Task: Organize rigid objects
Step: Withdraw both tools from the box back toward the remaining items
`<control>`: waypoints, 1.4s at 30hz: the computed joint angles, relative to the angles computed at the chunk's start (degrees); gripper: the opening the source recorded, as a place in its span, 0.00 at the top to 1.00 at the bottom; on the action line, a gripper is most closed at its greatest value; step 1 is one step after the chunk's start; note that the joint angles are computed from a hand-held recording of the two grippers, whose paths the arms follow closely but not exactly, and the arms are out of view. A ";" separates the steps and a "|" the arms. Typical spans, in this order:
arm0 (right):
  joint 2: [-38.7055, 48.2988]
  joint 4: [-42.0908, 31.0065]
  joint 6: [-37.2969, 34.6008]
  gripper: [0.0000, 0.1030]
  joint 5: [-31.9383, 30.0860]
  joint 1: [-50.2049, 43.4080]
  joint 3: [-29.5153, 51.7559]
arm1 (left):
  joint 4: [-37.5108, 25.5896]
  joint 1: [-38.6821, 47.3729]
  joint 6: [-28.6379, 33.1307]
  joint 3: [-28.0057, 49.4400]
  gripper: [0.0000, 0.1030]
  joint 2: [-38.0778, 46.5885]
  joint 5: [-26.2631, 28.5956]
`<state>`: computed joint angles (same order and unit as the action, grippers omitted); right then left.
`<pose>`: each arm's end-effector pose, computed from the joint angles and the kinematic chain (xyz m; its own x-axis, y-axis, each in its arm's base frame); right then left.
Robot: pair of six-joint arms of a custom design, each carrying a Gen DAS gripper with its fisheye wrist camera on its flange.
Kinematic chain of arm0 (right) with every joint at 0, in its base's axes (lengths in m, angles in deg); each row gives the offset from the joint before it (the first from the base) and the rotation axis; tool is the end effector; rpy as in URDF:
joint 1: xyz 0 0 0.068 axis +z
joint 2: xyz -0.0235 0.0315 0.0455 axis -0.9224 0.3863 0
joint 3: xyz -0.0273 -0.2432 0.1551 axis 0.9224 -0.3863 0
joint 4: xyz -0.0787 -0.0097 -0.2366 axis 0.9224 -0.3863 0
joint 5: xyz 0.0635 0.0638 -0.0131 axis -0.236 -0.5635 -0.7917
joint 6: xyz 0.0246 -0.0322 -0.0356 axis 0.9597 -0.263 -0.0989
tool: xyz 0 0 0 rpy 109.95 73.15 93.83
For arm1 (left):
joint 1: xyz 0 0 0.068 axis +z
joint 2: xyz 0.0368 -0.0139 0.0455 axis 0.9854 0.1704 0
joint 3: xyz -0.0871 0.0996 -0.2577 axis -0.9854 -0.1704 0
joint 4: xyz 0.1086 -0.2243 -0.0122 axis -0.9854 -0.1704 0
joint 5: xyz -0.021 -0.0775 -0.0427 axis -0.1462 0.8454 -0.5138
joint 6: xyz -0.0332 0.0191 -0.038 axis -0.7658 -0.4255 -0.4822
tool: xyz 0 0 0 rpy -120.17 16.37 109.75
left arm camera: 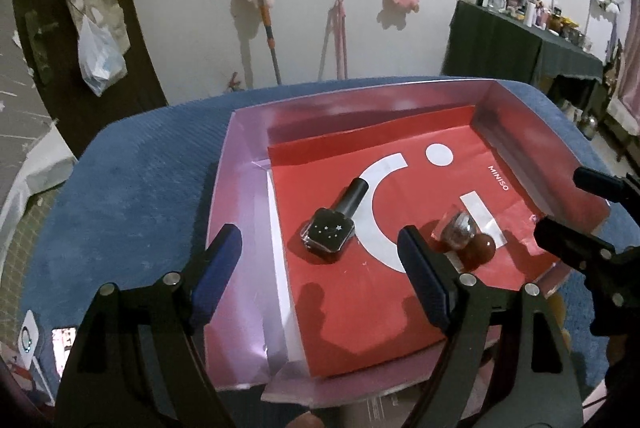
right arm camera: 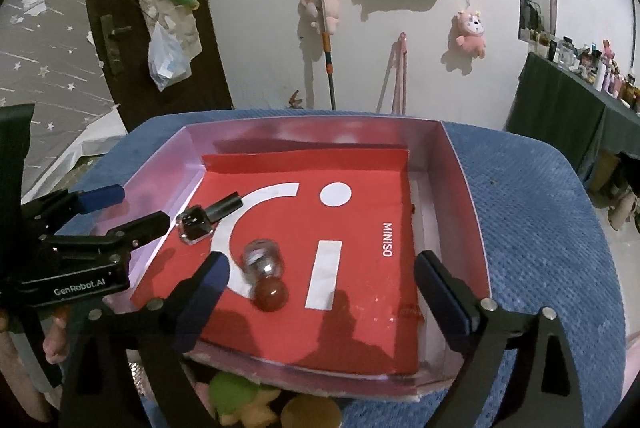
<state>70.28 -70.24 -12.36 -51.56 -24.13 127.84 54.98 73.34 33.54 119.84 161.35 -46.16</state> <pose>0.2544 0.2147 0.1459 -0.6674 0.1571 -0.7279 0.0866 0.9872 0.1337 0.2894 -0.0408 0.1479 -0.6147 0.3542 -0.7048 0.4247 0.9015 0.0827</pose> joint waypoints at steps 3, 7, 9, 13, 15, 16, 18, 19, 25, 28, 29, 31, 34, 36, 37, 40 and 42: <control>-0.98 0.89 0.55 0.00 1.24 1.67 -1.39 | -0.62 0.41 -0.34 -1.28 0.22 -1.62 1.34; -2.08 1.79 1.31 0.00 2.93 3.57 -2.97 | -2.17 2.09 -1.14 -2.73 0.10 -3.40 4.81; -2.92 2.82 1.61 0.00 4.09 4.74 -4.12 | -2.08 2.49 -1.80 -3.56 0.07 -4.26 5.33; -3.88 4.10 2.03 0.00 8.18 7.90 -5.95 | -1.73 3.96 -2.87 -6.00 0.07 -6.58 7.07; -4.11 4.39 2.14 0.00 10.39 9.73 -6.46 | -1.41 4.17 -3.10 -7.34 0.07 -7.90 7.17; -4.25 4.35 2.18 0.00 11.16 10.43 -6.63 | -0.92 4.26 -3.08 -8.26 0.07 -8.46 7.13; -4.48 4.38 2.51 0.00 12.79 11.97 -6.96 | -0.22 4.46 -2.85 -9.94 0.06 -9.83 7.24; -4.68 4.49 2.72 0.00 13.56 12.60 -7.18 | 0.14 4.68 -2.63 -10.86 0.06 -10.58 7.43; -6.22 4.74 4.67 0.00 18.04 16.52 -8.91 | 1.01 5.89 -1.97 -14.93 0.06 -14.34 9.51; -6.31 3.41 6.08 0.00 20.37 18.62 -8.97 | 3.87 5.57 -2.17 -18.28 0.06 -16.81 8.23; -6.33 3.17 6.48 0.00 21.08 19.26 -9.06 | 4.44 5.37 -1.99 -19.01 0.06 -17.34 7.76; -6.31 2.25 7.76 0.00 22.52 20.80 -9.13 | 4.85 4.69 -1.46 -20.64 0.06 -18.96 7.07; -6.06 0.94 9.58 0.00 23.66 22.37 -9.04 | 4.45 4.52 -0.96 -22.88 0.06 -21.80 7.55; -6.09 1.03 9.59 0.00 23.64 22.46 -9.11 | 4.03 4.68 -0.74 -23.99 0.06 -23.41 8.11; -6.08 1.04 9.55 0.00 23.59 22.41 -9.07 | 3.94 4.68 -0.66 -24.85 0.06 -24.48 8.30; -5.70 -0.15 11.73 0.00 24.25 23.78 -9.10 | 3.47 4.86 -0.46 -26.55 0.06 -26.57 8.46; -5.33 -1.16 13.96 0.00 24.75 25.37 -9.27 | 3.21 5.10 -0.34 -27.29 0.06 -27.42 8.74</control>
